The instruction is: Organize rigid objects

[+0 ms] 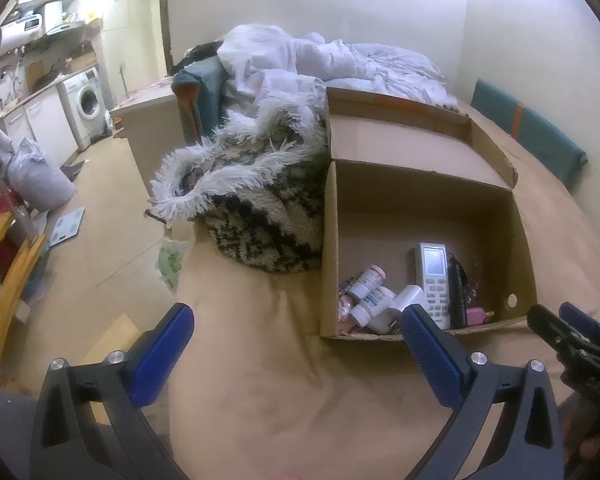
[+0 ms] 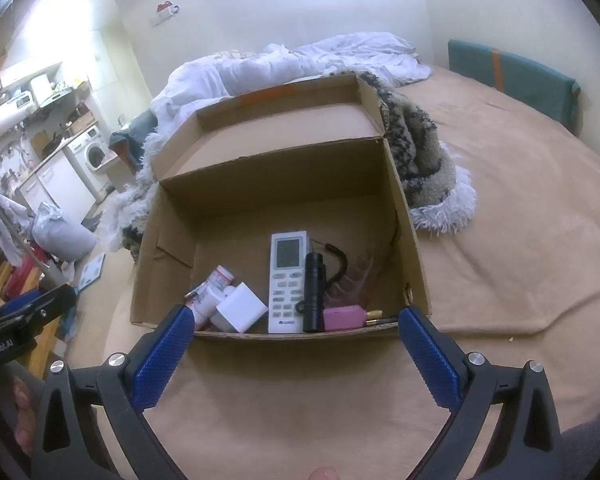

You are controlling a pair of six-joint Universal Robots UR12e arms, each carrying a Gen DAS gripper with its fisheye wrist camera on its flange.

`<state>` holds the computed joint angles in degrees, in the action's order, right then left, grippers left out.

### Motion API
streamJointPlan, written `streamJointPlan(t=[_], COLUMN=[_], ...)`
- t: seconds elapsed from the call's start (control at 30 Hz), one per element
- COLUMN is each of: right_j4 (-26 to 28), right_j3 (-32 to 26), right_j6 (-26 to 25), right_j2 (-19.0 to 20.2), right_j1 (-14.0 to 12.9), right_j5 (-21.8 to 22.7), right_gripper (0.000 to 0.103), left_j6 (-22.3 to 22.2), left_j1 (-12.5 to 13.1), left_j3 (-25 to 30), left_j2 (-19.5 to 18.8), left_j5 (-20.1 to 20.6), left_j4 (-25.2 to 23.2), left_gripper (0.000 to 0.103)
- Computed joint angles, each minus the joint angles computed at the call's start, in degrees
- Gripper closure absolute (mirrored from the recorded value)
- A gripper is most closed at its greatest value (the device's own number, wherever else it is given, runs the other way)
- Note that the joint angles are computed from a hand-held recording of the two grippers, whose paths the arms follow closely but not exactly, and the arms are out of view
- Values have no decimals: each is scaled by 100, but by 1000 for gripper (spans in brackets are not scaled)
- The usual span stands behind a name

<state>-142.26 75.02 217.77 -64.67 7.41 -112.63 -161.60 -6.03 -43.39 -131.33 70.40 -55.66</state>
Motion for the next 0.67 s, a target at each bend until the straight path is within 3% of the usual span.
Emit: streamJointPlan(t=[0.67], right_j4=[27], right_j3=[6], right_j6=[21], right_j2=[-11], right_j1=[-4], right_j5=[36], right_gripper=[0], left_j6=[24], left_j1=[12], left_j3=[96], left_j2=[-59], left_j5=[-56], left_j4=[-194], left_gripper=[0])
